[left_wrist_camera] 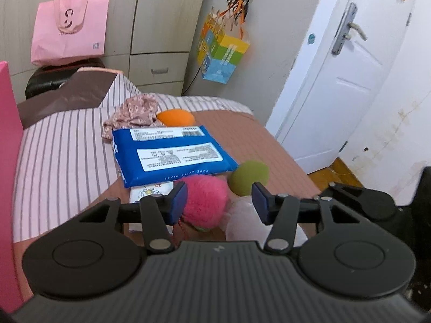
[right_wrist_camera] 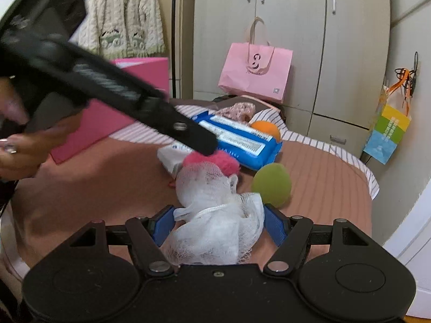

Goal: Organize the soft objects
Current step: 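Grasp the pink pompom with the left gripper while the right grasps the mesh puff, then lift the pink pompom with the left gripper while the right holds the mesh puff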

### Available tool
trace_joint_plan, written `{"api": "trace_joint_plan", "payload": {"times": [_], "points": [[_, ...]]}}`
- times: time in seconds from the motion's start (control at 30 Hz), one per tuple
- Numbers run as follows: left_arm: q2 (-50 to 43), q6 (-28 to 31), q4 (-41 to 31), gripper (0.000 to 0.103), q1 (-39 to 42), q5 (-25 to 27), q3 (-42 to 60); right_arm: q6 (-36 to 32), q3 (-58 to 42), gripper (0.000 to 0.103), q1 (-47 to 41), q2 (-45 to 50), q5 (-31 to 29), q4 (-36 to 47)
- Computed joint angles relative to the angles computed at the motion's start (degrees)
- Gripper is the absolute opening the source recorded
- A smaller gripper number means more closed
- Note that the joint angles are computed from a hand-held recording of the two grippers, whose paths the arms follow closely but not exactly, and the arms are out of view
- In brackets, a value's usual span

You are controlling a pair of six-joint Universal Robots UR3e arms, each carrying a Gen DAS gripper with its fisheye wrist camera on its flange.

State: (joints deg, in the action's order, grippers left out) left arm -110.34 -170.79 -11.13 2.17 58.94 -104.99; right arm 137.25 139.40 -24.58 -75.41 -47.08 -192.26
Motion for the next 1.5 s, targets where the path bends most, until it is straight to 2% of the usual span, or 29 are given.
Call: {"api": "trace_joint_plan", "payload": {"times": [0.23,0.37,0.5,0.6,0.7,0.83,1.0,1.13,1.27,1.37,1.4,1.5], "points": [[-4.44,-1.15,5.26,0.052,-4.43,7.60,2.29,-1.99,1.82,0.072,-1.29,1.29,0.66,-2.13],[-5.52,-3.03,7.60,0.052,-5.46,9.59,2.73,-2.78,3.42,0.062,-3.29,0.93,3.16,-1.72],[-6.59,-4.30,7.15,0.052,-6.42,11.47,4.07,-2.67,4.49,0.044,-4.68,0.69,4.62,-1.30],[-6.83,-4.94,8.05,0.052,-6.87,12.55,3.73,-2.89,6.38,0.038,-5.53,-0.02,4.66,-2.72],[-7.32,-6.87,12.45,0.052,-6.94,12.98,2.17,-2.75,7.88,0.033,-6.48,-0.66,4.51,-4.02],[-7.61,-6.96,12.78,0.054,-7.04,12.66,2.25,-2.87,10.15,0.031,-8.23,-1.97,4.23,-5.31],[-8.29,-5.55,12.91,0.054,-8.36,15.20,2.64,-3.80,12.64,0.030,-10.30,-4.43,3.95,-5.31],[-9.70,-5.77,19.06,0.055,-9.21,16.75,0.71,-3.78,12.63,0.030,-11.15,-4.29,4.01,-5.50],[-10.40,-4.53,19.82,0.054,-10.80,19.86,0.52,-2.92,12.42,0.031,-11.11,-2.68,4.19,-7.28],[-10.27,-5.57,14.67,0.050,-11.20,21.77,1.72,-2.40,12.25,0.031,-10.90,-1.57,4.38,-8.57],[-10.61,-6.31,16.97,0.043,-11.10,21.91,0.82,-2.06,12.04,0.032,-10.70,-1.21,4.34,-8.88],[-10.57,-8.18,18.20,0.039,-10.77,22.04,0.11,-2.30,12.33,0.032,-11.18,-0.72,4.94,-9.29]]}}
